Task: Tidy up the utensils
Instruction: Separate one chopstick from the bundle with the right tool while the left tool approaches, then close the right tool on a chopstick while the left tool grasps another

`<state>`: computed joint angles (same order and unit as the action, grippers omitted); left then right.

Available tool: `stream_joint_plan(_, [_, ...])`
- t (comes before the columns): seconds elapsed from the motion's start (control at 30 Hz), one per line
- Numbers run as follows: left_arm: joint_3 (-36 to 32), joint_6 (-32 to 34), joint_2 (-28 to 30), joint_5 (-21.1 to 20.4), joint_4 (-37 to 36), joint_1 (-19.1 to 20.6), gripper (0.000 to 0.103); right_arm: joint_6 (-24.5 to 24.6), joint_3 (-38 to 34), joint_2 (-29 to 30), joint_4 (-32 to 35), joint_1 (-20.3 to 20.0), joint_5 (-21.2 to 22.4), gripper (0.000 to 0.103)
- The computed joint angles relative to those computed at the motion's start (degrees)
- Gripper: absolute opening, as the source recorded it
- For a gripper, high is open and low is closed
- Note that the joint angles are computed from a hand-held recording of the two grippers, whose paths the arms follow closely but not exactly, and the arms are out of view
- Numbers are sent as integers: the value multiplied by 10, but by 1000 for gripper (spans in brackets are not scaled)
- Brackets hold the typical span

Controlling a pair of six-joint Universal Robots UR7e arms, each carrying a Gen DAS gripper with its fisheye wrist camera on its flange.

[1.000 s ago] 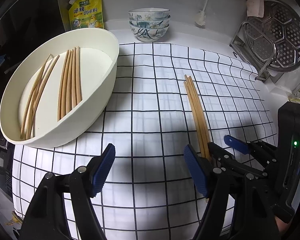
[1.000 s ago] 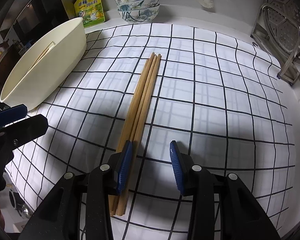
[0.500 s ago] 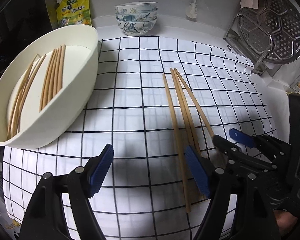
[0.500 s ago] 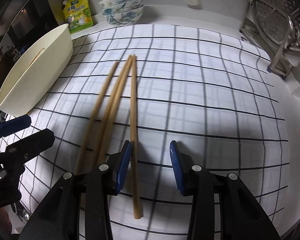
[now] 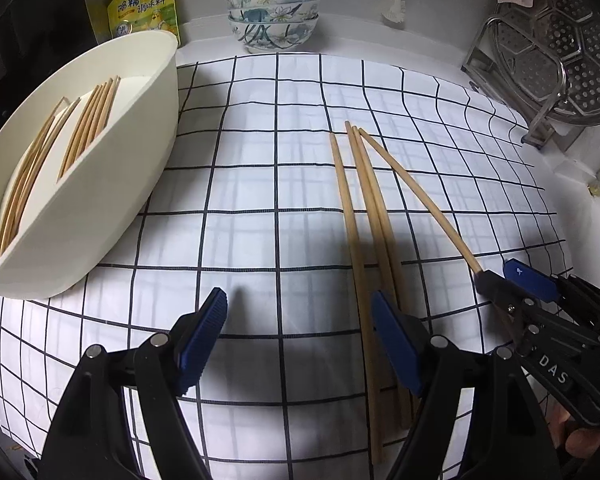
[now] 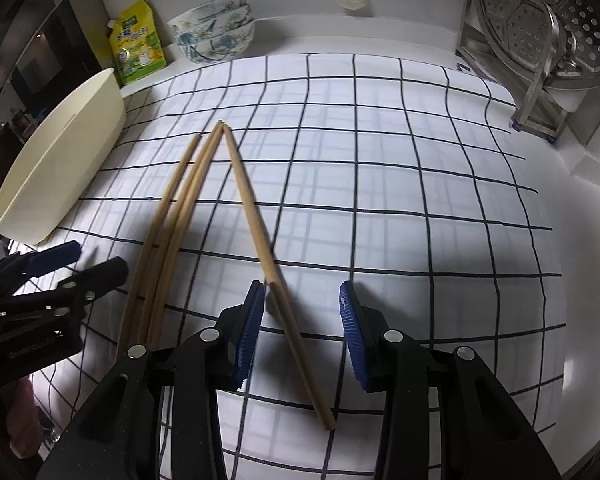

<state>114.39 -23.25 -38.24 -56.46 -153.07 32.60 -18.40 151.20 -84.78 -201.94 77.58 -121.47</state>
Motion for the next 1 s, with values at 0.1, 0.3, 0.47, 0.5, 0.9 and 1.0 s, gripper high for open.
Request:
stream_joint_plan(0.1, [-1, 3, 3, 1, -4, -3, 73, -5, 0, 4, -7, 1, 6, 38])
stream_joint_plan(0.3, [-8, -3, 18, 10, 4, -4, 73, -24, -8, 14, -13, 0, 5, 38])
stream_joint_plan(0.47, [-9, -7, 23, 22, 10, -5, 78, -42, -15, 24, -18, -2, 1, 38])
stream_joint_plan(0.5, [-10, -7, 25, 24, 10, -5, 79, -48, -17, 30, -22, 1, -5, 38])
stream_joint_plan(0.9, [-23, 2, 39, 30, 4, -7, 27, -102, -27, 67, -46, 21, -9, 16])
stream_joint_plan(1.0, [-30, 2, 39, 20, 14, -6, 9, -91, -28, 58, -25, 19, 0, 7])
